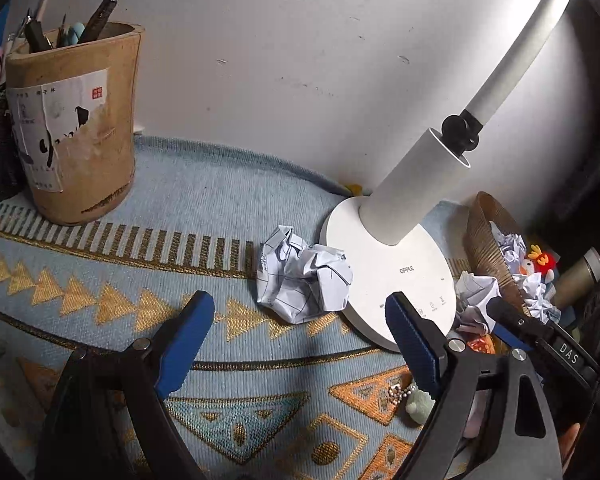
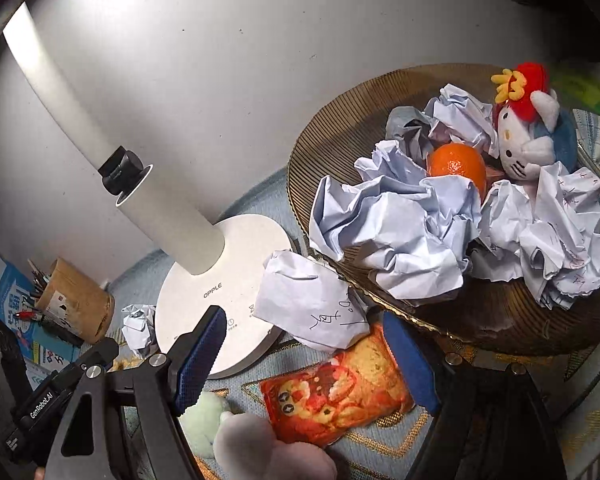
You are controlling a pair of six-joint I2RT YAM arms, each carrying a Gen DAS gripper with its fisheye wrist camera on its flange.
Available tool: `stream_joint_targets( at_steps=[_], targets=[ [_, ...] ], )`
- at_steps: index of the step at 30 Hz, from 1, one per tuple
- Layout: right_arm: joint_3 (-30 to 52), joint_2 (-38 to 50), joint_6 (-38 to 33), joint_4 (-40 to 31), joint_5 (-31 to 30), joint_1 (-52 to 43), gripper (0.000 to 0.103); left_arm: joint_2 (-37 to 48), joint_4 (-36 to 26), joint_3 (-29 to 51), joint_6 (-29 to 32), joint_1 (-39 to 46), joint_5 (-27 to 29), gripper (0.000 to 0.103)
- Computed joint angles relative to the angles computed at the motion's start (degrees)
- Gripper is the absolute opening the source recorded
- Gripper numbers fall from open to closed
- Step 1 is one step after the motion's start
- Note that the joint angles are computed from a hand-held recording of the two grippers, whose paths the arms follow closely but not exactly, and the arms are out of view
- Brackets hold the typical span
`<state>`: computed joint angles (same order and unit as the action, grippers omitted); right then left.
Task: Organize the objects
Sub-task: 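Grasp a paper ball by the lamp base with the left tool while the right tool reaches toward another, then carry the paper balls over the amber bowl and open both tools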
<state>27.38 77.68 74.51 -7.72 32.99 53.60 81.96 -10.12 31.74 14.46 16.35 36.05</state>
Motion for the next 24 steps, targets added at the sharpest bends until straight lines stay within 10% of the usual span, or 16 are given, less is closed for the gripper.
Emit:
stream_joint_targets(
  at_steps=[6, 9, 13, 18, 24],
  targets=[
    [-0.21, 3.89, -4.92, 5.41, -5.3, -4.86, 0.074, 3.41, 10.42, -1.48, -5.15, -6.77, -5.76, 0.085],
    [0.01, 5.29, -5.4, 5.25, -4.13, -4.51, 0.06, 6.11, 9.83, -0.12, -4.76, -7.73, -5.18, 0.056],
    [-1.52, 3.57, -6.45, 7.41, -3.46, -3.24, 0.058, 3.76, 11.07, -2.17, -3.64, -7.26, -5.3, 0.047],
    [-1.96, -1.24, -7.77, 7.45, 0.08, 2.36, 0.057, -2.28, 5.8, -3.56, -1.17, -3.96, -1.93, 0.047],
    [3.71, -6.11, -1.75, -8.0, 10.16, 15.63, 0.057, -13.25, -5.0, -5.13, 2.7, 0.02, 3.44, 0.047]
  ],
)
